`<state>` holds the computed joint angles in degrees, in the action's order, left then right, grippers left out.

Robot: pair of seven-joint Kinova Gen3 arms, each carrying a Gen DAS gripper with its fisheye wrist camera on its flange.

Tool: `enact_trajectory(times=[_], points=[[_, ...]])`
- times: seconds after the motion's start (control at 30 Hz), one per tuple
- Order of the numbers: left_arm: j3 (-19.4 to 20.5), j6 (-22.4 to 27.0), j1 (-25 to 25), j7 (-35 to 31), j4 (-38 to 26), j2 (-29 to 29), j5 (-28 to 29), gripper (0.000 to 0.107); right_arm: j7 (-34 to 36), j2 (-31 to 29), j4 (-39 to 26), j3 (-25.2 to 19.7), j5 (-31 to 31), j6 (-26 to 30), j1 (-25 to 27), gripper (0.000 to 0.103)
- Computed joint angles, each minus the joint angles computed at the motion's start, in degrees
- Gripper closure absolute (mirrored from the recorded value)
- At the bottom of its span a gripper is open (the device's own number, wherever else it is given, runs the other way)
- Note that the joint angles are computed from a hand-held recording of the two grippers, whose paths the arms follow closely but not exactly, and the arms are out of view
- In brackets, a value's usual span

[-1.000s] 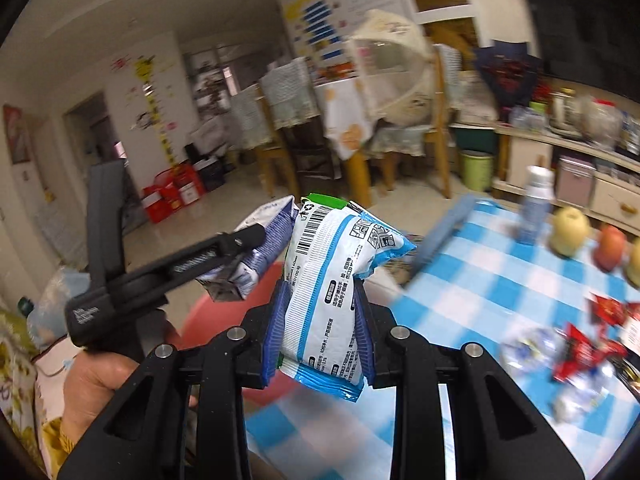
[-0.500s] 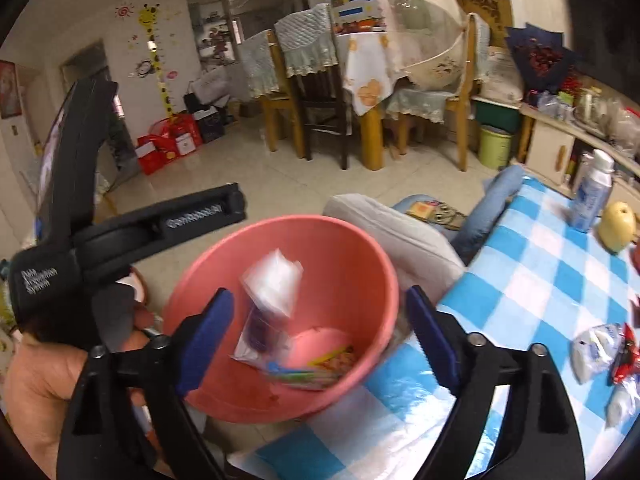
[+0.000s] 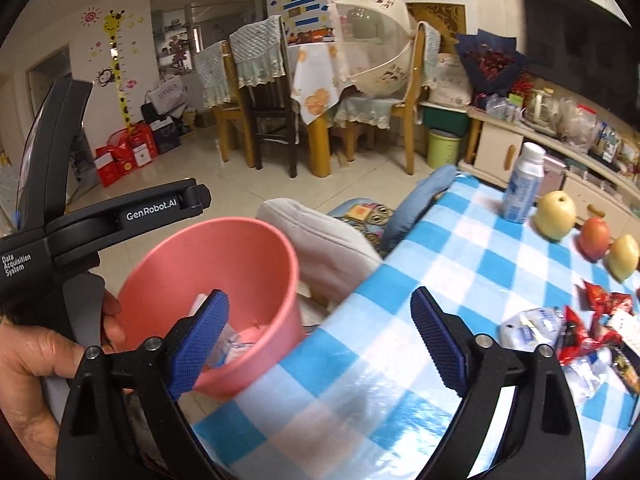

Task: Collect trash
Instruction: 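Carry the milk-tea box and blue-white snack bag to the pink bucket and release both, then move both tools back over the table toward the remaining wrappers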

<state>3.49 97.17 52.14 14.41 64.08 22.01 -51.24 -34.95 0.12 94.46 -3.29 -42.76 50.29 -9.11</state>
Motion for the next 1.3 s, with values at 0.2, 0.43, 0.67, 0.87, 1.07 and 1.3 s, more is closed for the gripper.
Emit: enact_trajectory(times=[0.2, 0.43, 0.67, 0.87, 1.07, 1.3], points=[[-0.91, 1.15, 0.25, -8.0, -6.85, 4.39, 0.04, 0.014, 3.3, -1.27, 1.67, 1.41, -0.56, -1.63, 1.14, 0.01], [-3.58, -0.88, 1.77, -13.89, -10.57, 6.87, 0.67, 0.014, 5.72, -2.02, 2.73, 3.34, -1.07, -2.46, 2.94, 0.009], [-5.31, -4.98, 4.2, -15.09, -11.73, 7.98, -1.53, 0.014, 8.58, -1.5, 3.72, 5.35, -2.96, -3.69, 5.71, 0.005], [-7.36, -5.01, 5.57, -20.45, -17.7, 11.81, -2.2, 0.014, 15.15, -1.69, 5.79, 6.76, -7.12, -6.94, 8.69, 0.005], [-10.38, -4.37, 7.09, -27.98, -25.73, 17.09, -2.6, 0.014, 17.09, -0.53, 5.57, 8.06, -8.94, -7.94, 11.55, 0.005], [-14.04, -4.43, 7.9, -37.69, -37.03, 23.52, -0.08, 0.014, 21.29, 1.1, 5.27, 8.61, -13.02, -7.96, 15.78, 0.005]])
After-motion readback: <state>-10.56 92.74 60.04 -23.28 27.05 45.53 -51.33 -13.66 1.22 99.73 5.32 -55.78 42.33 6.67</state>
